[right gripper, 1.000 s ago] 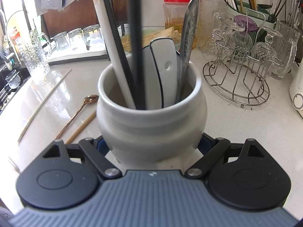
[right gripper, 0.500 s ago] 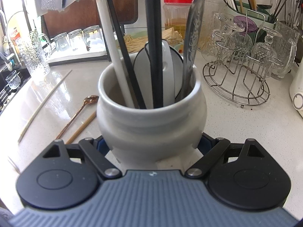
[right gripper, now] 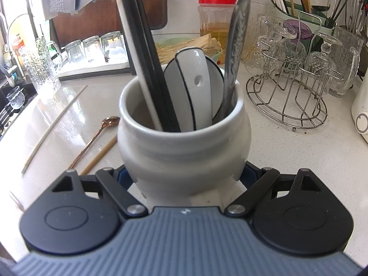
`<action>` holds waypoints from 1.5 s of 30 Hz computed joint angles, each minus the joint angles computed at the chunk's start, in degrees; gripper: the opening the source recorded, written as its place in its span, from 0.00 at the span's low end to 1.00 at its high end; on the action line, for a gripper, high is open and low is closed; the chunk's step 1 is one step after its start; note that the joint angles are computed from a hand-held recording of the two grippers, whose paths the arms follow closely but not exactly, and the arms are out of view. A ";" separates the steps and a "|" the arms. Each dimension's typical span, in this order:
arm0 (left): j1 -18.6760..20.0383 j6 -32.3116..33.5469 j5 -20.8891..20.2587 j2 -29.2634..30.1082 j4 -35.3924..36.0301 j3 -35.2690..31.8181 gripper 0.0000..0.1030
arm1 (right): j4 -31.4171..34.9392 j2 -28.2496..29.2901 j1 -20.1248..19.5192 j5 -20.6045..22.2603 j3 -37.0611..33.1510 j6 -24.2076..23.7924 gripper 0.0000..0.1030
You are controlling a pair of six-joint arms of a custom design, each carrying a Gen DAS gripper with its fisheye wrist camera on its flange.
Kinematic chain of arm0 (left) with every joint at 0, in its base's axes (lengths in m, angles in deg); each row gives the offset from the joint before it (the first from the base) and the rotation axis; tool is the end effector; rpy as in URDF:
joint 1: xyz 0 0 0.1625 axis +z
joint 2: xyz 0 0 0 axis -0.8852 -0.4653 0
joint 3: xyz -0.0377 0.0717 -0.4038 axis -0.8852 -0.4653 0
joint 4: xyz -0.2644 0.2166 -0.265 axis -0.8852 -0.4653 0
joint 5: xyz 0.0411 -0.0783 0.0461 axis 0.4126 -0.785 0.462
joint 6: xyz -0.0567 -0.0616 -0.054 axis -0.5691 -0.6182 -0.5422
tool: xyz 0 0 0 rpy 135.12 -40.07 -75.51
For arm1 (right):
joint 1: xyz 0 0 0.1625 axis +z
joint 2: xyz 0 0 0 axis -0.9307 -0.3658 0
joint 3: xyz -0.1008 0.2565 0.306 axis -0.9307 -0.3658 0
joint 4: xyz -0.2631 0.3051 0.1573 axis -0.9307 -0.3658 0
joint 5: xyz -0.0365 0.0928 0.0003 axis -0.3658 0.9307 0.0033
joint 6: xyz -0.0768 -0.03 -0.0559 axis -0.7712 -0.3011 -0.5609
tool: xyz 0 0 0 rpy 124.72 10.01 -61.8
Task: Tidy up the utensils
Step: 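Open the left tool and move it down to the long white chopstick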
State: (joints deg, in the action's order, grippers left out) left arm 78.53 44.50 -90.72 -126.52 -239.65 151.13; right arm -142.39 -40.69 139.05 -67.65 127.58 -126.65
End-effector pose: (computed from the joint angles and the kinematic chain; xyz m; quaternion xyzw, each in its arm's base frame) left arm -0.4849 -0.3427 0.0300 0.3421 0.8826 -0.2858 0.1493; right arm -0.0016 -0.3431 0.2305 0.1742 -0.8634 0.3344 0.3351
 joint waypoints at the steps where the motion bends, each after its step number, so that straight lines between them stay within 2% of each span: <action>1: -0.17 -0.55 0.48 -0.60 0.04 0.49 0.41 | -0.03 0.04 0.04 -0.03 -0.03 0.05 0.88; 11: -1.44 -5.58 5.82 -7.17 0.01 6.66 0.41 | 0.17 -0.03 0.01 -0.13 -0.08 0.10 0.88; 17: -1.64 -10.79 9.23 -11.09 3.96 10.22 0.41 | 0.45 0.17 0.41 -0.88 -0.33 0.56 0.89; 22: -1.66 -16.58 10.15 -14.23 6.75 13.77 0.41 | 0.47 0.18 0.37 -0.85 -0.34 0.26 0.89; 26: -1.19 -20.86 9.76 -16.00 9.49 16.14 0.43 | -0.67 0.91 0.57 -1.18 -0.30 0.78 0.89; 32: 0.45 -22.24 8.51 -17.23 10.65 18.99 0.52 | -1.67 1.95 1.46 -2.67 -0.61 1.96 0.89; 34: 1.55 -22.22 7.70 -17.48 11.42 19.52 0.65 | -2.48 2.63 1.91 -3.45 -0.72 2.44 0.89; 35: 2.19 -22.92 7.67 -17.50 12.75 19.48 0.67 | -2.92 3.04 2.22 -3.95 -0.80 2.72 0.89; 36: 2.86 -23.65 7.61 -17.56 13.89 19.53 0.68 | -3.24 3.35 2.48 -4.47 -0.87 3.11 0.89; 45: 10.31 -18.31 4.80 -16.54 7.55 23.10 0.69 | -5.84 6.18 4.74 -8.65 -1.71 5.97 0.89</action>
